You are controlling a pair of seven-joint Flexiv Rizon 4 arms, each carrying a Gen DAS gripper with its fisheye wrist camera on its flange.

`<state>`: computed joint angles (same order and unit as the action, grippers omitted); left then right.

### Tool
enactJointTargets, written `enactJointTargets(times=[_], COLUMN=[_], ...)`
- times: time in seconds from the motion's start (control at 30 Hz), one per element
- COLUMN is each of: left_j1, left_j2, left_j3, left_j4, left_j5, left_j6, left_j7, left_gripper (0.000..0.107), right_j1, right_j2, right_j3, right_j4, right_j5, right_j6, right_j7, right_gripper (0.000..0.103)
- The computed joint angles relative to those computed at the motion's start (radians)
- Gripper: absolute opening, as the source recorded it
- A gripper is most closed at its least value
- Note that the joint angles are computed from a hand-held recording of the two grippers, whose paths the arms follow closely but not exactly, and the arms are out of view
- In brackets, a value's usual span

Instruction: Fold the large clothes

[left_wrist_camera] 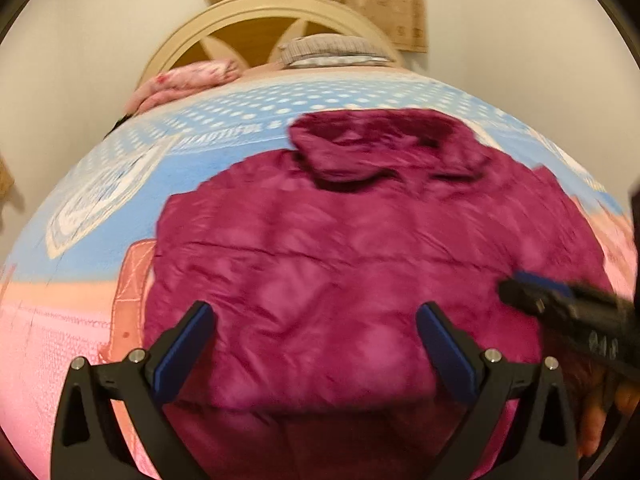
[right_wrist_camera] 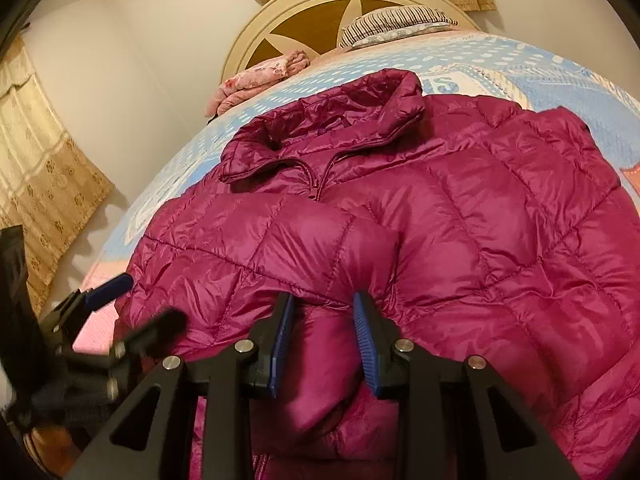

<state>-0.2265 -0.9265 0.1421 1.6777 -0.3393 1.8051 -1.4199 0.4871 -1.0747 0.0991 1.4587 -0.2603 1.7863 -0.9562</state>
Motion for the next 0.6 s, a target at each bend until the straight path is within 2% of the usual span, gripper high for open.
enactJointTargets(times=[0.17,0.3,0.6], left_j1=[-0.072,-0.109,-0.010], left_j2=[-0.051,-0.095,-0.103], left_j3=[0.121,0.203,0.104], left_j4=[-0.093,-0.154,-0.194], left_j5=[-0.065,-0.044,0.054], left_j6=[-0.094,-0.164,-0.218], left_j7=[-0.050,-0.103,-0.158], left_gripper=[0.103,0.103,0.103], right_j1=[0.059,0.119,0.123], right_j2=[0.011,0.017,0.016], right_j3=[-0.073,-0.149,-0.156], right_j4=[0.009,0.018,0.019], right_j5=[0.023,0.046,0.051], right_j6=[-0.012,-0.020,-0.020], right_j7=[0.008,0.016,0.010], right_gripper=[0.032,0.032,0.032])
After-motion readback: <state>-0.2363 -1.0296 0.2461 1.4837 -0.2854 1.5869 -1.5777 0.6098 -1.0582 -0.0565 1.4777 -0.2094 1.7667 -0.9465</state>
